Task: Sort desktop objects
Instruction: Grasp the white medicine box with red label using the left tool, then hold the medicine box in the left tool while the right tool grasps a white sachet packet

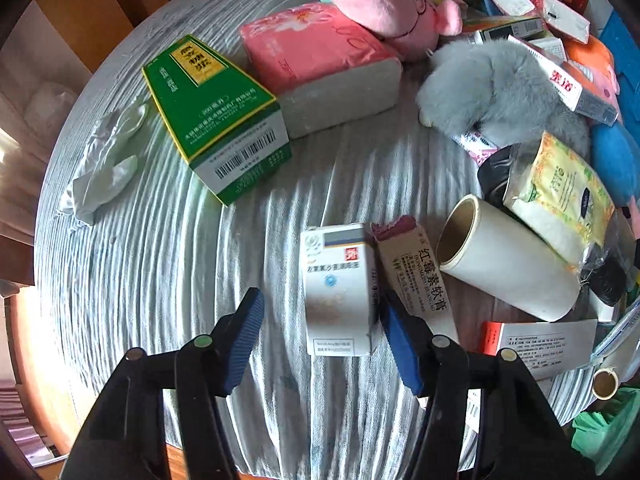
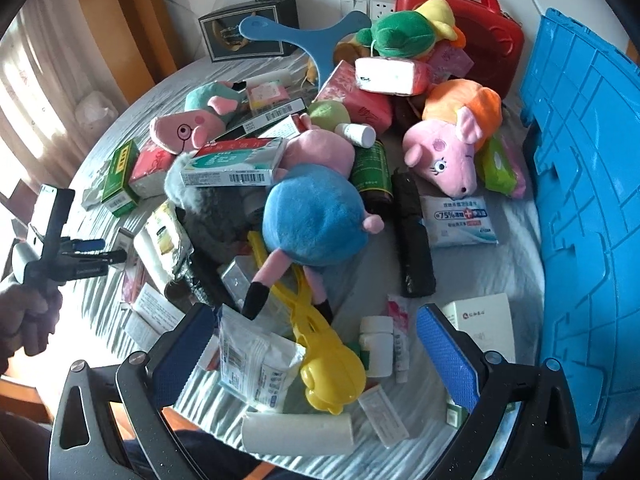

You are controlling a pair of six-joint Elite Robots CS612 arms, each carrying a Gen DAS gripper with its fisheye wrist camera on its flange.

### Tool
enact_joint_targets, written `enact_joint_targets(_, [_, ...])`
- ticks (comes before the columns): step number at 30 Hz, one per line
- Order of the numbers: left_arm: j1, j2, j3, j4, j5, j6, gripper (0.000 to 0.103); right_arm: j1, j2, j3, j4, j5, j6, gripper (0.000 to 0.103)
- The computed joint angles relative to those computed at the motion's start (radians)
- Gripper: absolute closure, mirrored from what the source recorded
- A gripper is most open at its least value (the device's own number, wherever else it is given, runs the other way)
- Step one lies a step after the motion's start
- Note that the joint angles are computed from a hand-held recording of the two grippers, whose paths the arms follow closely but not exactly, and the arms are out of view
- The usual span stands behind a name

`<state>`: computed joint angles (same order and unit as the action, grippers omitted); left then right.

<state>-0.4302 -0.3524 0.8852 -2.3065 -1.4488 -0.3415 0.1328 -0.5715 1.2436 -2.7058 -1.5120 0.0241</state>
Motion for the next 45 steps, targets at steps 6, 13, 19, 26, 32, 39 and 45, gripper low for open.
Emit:
enact_joint_targets(6, [0.0,0.003,0.006,-0.022,-0.018,-0.006,0.073,0.006,0.035,-0.038,0.063,0.007,-0.021,0.001])
enact_joint_targets(13, [-0.004,-0.027,0.062,-0.096,-0.01,0.005,0.073,0.016,0.024,-0.017,0.098,0.057,-0.024,0.001])
enact_joint_targets(19, [-0.005,-0.041,0.089,-0.128,-0.013,0.011,0.073,0.019,0.008,0.032,0.099,0.097,0.003,0.0])
enact_joint_targets(26, [-0.005,-0.05,0.104,-0.14,-0.012,0.025,0.073,0.026,0.003,0.046,0.031,0.091,0.027,0.003])
enact_joint_targets(32, [-0.004,-0.054,0.113,-0.147,-0.012,0.033,0.073,0.031,0.002,0.052,0.107,0.106,0.031,0.003])
enact_joint_targets(39, [-0.006,-0.06,0.122,-0.149,-0.009,0.052,0.073,0.038,0.063,-0.016,0.132,0.065,0.087,0.003])
enact_joint_targets(45, [-0.004,-0.07,0.138,-0.158,-0.005,0.052,0.073,0.042,0.108,-0.087,0.135,0.052,0.11,0.008])
